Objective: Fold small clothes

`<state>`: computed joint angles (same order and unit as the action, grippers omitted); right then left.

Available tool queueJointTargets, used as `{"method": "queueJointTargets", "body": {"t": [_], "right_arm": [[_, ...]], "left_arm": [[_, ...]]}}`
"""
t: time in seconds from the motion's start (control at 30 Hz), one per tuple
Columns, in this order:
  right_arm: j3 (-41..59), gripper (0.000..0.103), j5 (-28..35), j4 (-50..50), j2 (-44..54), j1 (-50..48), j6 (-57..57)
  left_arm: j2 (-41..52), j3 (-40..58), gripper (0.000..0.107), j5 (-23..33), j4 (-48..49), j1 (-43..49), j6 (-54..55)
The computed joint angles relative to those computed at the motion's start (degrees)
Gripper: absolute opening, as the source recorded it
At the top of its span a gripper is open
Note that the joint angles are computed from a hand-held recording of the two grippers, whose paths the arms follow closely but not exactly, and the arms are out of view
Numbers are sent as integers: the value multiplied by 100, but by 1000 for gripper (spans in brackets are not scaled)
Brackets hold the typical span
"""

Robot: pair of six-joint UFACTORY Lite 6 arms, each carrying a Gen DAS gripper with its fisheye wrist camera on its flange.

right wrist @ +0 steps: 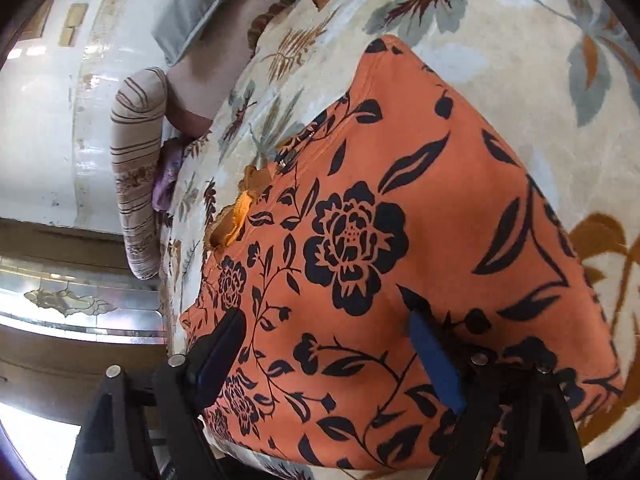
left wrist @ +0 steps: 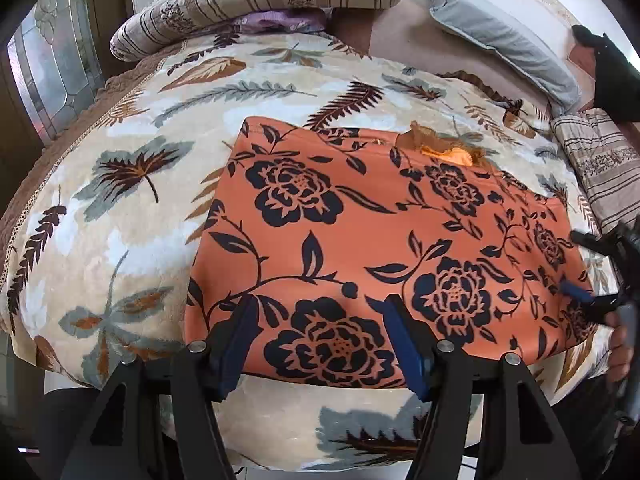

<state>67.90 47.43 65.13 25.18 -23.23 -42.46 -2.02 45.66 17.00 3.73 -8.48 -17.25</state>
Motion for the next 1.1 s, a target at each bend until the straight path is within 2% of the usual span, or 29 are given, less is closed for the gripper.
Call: {"method": "queueJointTargets", "body": {"t": [0.1, 0.17, 0.23, 0.37, 0.47, 0.53, 0.67, 0.77, 0.97, 1.1], "right_arm": [[43, 86, -96, 152, -149, 134, -292], [308, 86, -349, -115, 150, 165, 22], [496, 86, -176, 116, 567, -1, 223], [506, 86, -151, 105, 153, 153, 256], [855, 86, -686, -555, 459, 331, 648], [984, 86, -641, -466, 744, 247, 803], [52, 86, -507, 165, -365, 200, -194], [-925, 86, -808, 316, -1448, 407, -841], [-2772, 87, -1724, 611, -3386, 780, -1833], [-3509, 86, -1710, 760, -4137, 546, -2307]], "left_arm": [[122, -11, 65, -99, -209, 99, 231], [189, -5, 65, -118, -476, 154, 494], [185, -51, 65, -131, -675, 216, 733], [49, -211, 65, -218, -456, 265, 595], [87, -233, 66, -207, -931, 359, 1034], [28, -270, 66, -182, -1047, 370, 1155], [-173, -384, 66, -220, -520, 308, 685], [-280, -404, 66, -173, -865, 295, 939], [-612, -430, 66, -19, 141, -115, -97], [-798, -424, 66, 137, 684, -399, -760]]}}
